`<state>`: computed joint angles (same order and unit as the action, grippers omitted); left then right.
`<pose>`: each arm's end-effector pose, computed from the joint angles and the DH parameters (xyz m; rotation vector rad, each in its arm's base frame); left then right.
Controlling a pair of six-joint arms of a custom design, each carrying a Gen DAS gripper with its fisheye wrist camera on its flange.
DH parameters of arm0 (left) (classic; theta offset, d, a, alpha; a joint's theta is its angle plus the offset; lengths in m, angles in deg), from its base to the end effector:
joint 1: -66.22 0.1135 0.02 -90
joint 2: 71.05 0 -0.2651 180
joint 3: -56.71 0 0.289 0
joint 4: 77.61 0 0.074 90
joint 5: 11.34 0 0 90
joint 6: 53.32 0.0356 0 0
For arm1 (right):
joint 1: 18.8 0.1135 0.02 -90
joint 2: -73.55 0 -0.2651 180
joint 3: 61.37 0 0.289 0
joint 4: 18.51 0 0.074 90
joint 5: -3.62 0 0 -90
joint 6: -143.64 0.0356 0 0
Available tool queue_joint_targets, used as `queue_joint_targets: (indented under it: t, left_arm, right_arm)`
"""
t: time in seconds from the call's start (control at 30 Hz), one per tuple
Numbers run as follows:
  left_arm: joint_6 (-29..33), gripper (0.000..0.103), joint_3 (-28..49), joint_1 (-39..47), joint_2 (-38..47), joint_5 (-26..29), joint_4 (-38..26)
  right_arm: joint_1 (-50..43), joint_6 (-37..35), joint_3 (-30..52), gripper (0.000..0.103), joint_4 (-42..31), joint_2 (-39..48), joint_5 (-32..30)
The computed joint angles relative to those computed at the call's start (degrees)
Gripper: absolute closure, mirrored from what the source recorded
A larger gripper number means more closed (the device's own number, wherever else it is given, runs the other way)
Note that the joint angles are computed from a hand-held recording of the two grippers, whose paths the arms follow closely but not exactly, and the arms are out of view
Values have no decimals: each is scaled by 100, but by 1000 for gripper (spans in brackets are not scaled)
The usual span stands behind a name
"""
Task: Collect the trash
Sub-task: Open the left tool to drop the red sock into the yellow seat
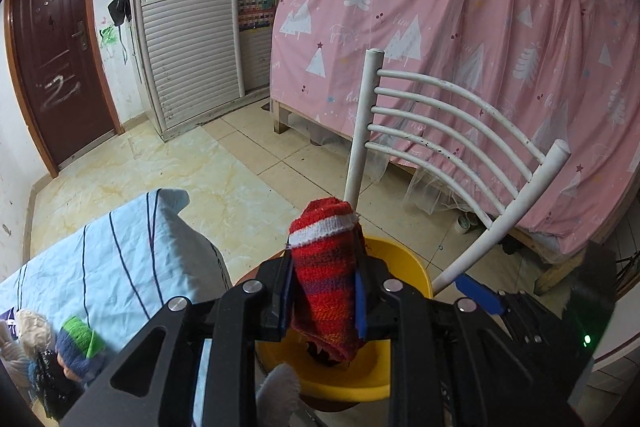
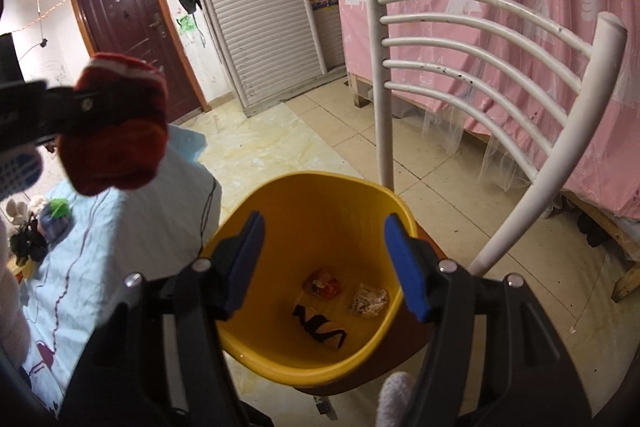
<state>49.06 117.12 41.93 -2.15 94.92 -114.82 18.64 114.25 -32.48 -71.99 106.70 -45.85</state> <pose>0.2565 -0.1267 0.2407 0.8750 2.2029 -0.4362 0.1254 0.0669 0.1515 0.6892 2.1622 -0.0536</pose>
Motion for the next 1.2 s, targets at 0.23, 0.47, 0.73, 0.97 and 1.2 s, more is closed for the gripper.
queue_joint_targets:
  t: [0.23, 0.47, 0.73, 0.97, 1.2]
  left_arm:
    - [-42, 62, 18, 75, -74, 170, -67]
    - [137, 62, 19, 557, -316, 597, -365]
    - [474, 62, 244, 1481, -490, 1240, -843]
    - [1043, 62, 676, 2486, -435, 1829, -1395]
    - [1503, 62, 1219, 3529, 0, 2322, -1768]
  right_arm:
    - [465, 630, 203, 43, -493, 133, 244]
    - [761, 877, 489, 43, -621, 423, 397]
    - [1260, 1107, 1184, 43, -691, 1335, 687]
    - [1447, 833, 1805, 41, -329, 2217, 751]
    - [1506, 282, 2513, 41, 235, 3207, 625]
